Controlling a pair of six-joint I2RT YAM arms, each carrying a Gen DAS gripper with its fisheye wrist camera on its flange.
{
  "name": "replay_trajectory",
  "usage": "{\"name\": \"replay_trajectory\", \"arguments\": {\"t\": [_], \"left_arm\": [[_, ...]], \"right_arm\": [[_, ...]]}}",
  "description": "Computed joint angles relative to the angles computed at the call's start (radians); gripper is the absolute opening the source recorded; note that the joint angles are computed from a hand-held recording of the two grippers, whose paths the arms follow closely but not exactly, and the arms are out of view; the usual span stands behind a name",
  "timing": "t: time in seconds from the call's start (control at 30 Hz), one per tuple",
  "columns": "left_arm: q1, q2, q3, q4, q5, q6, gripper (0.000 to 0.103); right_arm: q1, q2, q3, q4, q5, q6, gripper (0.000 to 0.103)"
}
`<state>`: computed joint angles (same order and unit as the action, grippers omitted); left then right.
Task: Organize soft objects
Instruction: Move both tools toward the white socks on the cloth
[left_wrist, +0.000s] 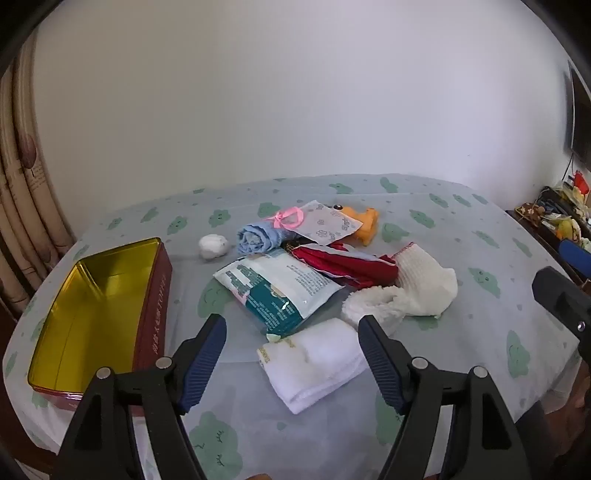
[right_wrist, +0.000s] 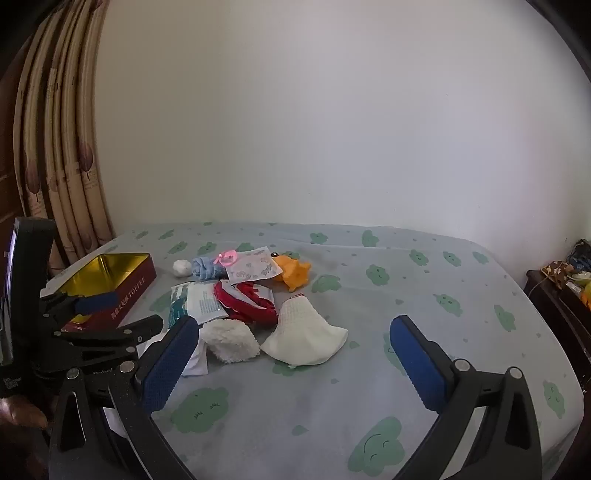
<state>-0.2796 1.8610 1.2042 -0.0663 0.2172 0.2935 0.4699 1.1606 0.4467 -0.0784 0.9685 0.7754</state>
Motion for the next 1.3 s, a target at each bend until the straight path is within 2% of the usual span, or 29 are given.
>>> {"name": "replay_trajectory", "arguments": {"t": [0.13,0.37,0.4,0.57,0.67,1.3], "left_arm": [[-0.030,-0.008,-0.023,0.019,-0.046,-0.020,0.076],[-0.045,-0.022,-0.026,-0.021,-0.047,-0.045,0.076],[-0.021,-0.005,-0.014,-0.026,-0.014,-0.046,0.076],[0.000,0.015,0.004,-0.037,0.009,-0.053,0.076],[0.004,0.033,0.026,-0.061,0.017,-0.059,0.076],[0.004,0.074,0.053,-0.083,0.024,-0.066,0.076]], "right_arm": [[-0.011,-0.004,-0.017,0.042,-0.015,-0.016,0.103],[-0.025,-0.007,-0.033,0.082,-0.029,-0.037,0.103],[-0.011,-0.025,-0.032,0.051,-0.017,-0.023,0.103],[-0.013,-0.034,-0.025,0.028,-0.031,-0.008,0.103],[-0.028,-0.017,-0.043,0.072,-0.057,-0.011,0.103],[-0.049,0.001,-0.047,0.101,-0.114,-0.016,0.103]]}}
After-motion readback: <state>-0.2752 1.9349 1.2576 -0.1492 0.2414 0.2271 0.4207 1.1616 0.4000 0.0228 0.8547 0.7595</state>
